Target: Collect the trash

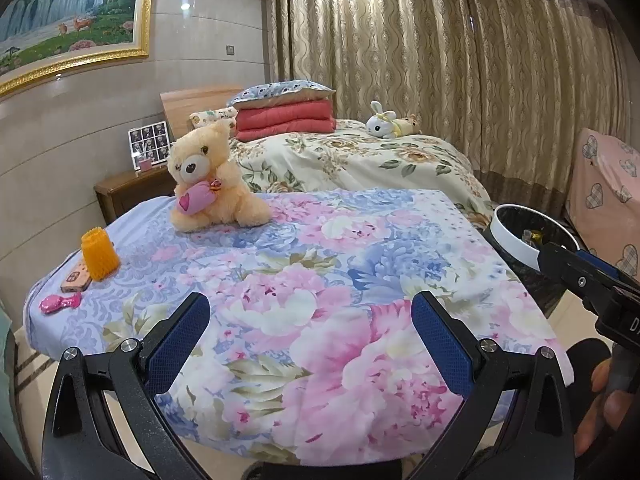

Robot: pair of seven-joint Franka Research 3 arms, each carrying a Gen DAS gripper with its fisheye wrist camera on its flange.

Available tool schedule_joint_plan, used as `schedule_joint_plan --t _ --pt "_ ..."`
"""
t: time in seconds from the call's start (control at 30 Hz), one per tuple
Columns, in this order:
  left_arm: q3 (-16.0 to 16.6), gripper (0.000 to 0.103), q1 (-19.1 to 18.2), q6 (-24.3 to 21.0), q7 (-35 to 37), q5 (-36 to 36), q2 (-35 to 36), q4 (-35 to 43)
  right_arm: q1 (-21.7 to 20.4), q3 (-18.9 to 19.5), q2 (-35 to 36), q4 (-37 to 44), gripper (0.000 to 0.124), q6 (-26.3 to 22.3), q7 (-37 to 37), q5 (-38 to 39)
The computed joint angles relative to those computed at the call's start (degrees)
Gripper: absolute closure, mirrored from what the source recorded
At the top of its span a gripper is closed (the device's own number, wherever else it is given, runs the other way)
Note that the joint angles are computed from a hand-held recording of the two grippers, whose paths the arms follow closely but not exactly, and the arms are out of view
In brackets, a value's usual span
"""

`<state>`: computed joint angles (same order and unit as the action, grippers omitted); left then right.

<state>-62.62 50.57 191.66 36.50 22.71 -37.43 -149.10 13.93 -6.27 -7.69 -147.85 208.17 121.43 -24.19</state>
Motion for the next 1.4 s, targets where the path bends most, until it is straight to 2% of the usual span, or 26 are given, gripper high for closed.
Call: schedule_joint_plan --t 0.37,1.4 --pt "0.0 0.000 0.2 0.7 0.6 -0.6 0.7 -0.1 0.1 -0.5 0.2 0.4 0.021 -0.5 1.7 -1.7" --pt "0.1 0.000 -0.6 1.3 3.3 -2.2 2.8 -0.1 0.5 -0.7 -0.1 0.0 0.021 -1.2 1.0 -0.7"
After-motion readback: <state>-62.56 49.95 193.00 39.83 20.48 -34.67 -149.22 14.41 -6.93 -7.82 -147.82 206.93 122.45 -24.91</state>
